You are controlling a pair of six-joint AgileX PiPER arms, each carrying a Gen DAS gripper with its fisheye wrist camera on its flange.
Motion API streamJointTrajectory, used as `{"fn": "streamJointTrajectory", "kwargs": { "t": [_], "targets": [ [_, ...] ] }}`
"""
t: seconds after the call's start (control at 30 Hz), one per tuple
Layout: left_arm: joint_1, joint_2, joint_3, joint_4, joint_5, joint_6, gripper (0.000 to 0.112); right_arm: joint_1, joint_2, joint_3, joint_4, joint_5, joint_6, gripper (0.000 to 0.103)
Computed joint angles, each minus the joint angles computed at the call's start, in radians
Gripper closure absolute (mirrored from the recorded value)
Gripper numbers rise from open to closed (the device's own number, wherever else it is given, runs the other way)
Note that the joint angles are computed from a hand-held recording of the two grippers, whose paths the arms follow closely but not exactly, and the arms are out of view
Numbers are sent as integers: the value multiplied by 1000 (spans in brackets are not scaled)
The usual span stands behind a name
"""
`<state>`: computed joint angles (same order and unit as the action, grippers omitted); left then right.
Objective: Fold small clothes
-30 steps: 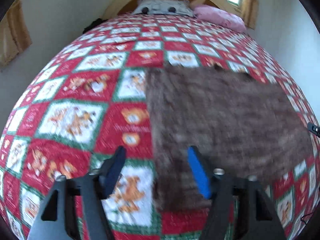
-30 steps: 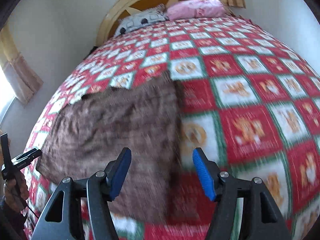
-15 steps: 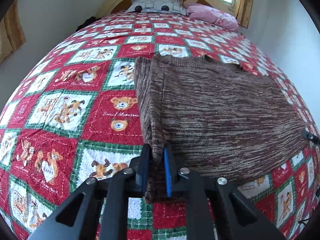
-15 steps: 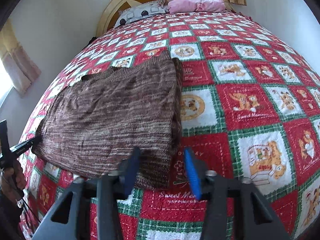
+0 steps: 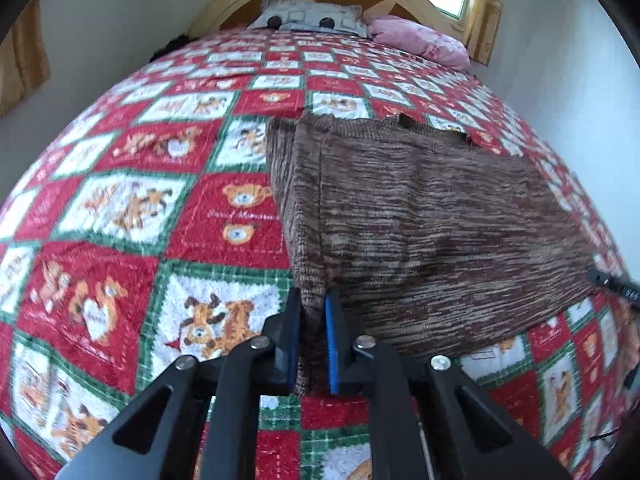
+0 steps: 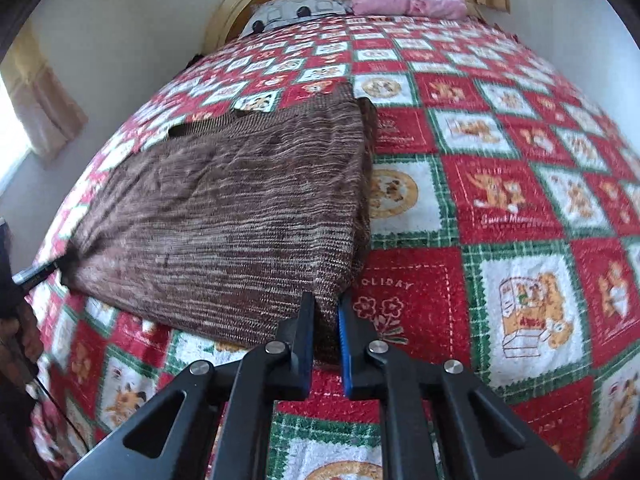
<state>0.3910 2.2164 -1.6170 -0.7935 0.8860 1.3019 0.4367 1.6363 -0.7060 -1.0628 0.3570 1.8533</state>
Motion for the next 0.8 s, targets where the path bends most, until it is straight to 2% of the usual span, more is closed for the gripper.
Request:
{"fn": "streamJointTrajectory", "kwargs": {
  "t": [0.07,0.13,0.23,0.37,0.4,0.43,0.5,0.6,0.63,0.73,0.8],
  "targets": [
    [18,1,-16,-24,38,6,100,-6,-40,36,-88,-29,100,93],
    [27,-4,-12,-43,54,36,100,-5,-55,43,-82,-20,86,93],
    [-6,-19,41,17,-56,45,97,-15,-8,25,-6,-11,-14,93],
    [12,-34,87,-7,-98,93,87,-3,-13,8,44,19,-77,89],
    [15,-36,93,-5,-107,97,83,2,-12,0,71,36,-104,79],
    [21,-36,94,-3,-107,101,81,17,-9,-18,118,77,-152,58],
    [37,-28,80,4,-82,109,77,54,-11,-48,171,169,-207,28],
    [51,-28,84,6,-102,130,59,137,-32,-80,139,297,-184,28],
    [54,-29,85,8,-102,131,56,172,-28,-109,135,358,-187,28],
    [66,-10,35,23,-53,86,54,246,-1,-201,124,451,-228,28],
    [76,1,-3,23,-36,53,49,273,33,-268,125,454,-268,28]
  ]
}}
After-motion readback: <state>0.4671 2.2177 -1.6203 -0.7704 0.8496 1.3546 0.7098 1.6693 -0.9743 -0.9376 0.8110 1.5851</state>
